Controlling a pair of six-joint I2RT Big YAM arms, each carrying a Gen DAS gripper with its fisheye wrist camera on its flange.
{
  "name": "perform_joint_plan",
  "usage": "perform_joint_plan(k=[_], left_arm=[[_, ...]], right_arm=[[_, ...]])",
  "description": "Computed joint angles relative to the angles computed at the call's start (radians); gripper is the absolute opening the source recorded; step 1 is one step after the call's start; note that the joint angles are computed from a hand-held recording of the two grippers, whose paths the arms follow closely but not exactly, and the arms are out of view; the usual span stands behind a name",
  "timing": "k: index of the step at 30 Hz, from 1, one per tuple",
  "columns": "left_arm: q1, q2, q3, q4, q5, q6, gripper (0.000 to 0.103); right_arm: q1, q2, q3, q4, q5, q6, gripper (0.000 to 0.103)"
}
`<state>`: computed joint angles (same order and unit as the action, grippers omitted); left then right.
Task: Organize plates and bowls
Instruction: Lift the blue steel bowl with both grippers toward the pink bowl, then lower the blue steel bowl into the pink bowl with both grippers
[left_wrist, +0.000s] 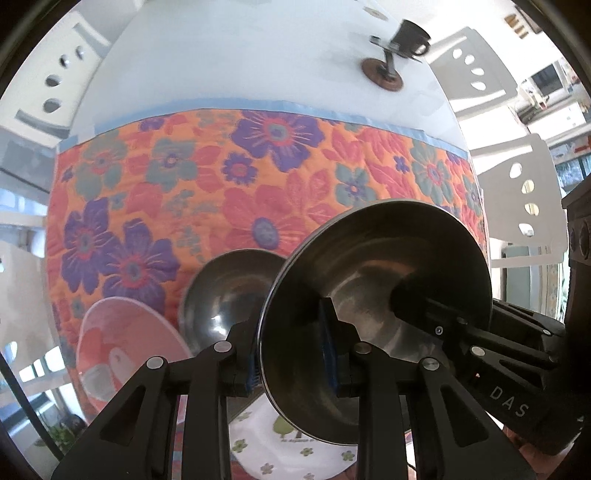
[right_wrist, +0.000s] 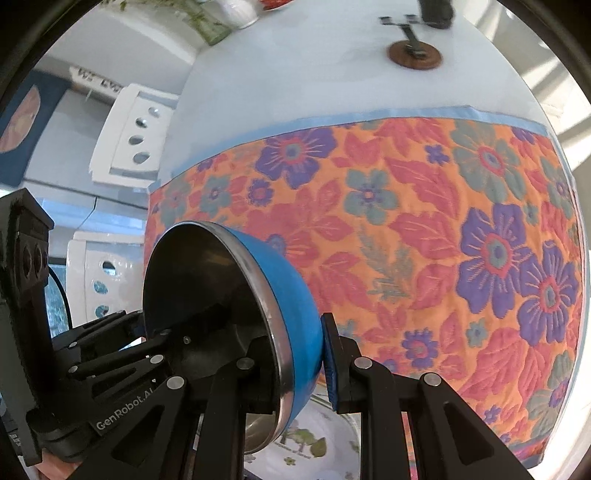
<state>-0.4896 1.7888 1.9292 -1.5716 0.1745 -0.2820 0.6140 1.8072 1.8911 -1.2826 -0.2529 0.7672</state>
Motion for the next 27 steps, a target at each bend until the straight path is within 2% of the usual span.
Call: perform_joint_plan(k=[10, 27], left_arm=[[0.065, -0.076, -0.075, 0.019, -0.016, 0.007, 0.023], [0.180, -0.186, -0.208, 0.047, -0.023, 0.038, 0.023]], right_arm=[[0.051, 0.089, 0.147, -0.062, -0.003, -0.023, 0.020], [0.139, 0.291, 0.498, -0.230, 0.023, -0.058, 0.020]])
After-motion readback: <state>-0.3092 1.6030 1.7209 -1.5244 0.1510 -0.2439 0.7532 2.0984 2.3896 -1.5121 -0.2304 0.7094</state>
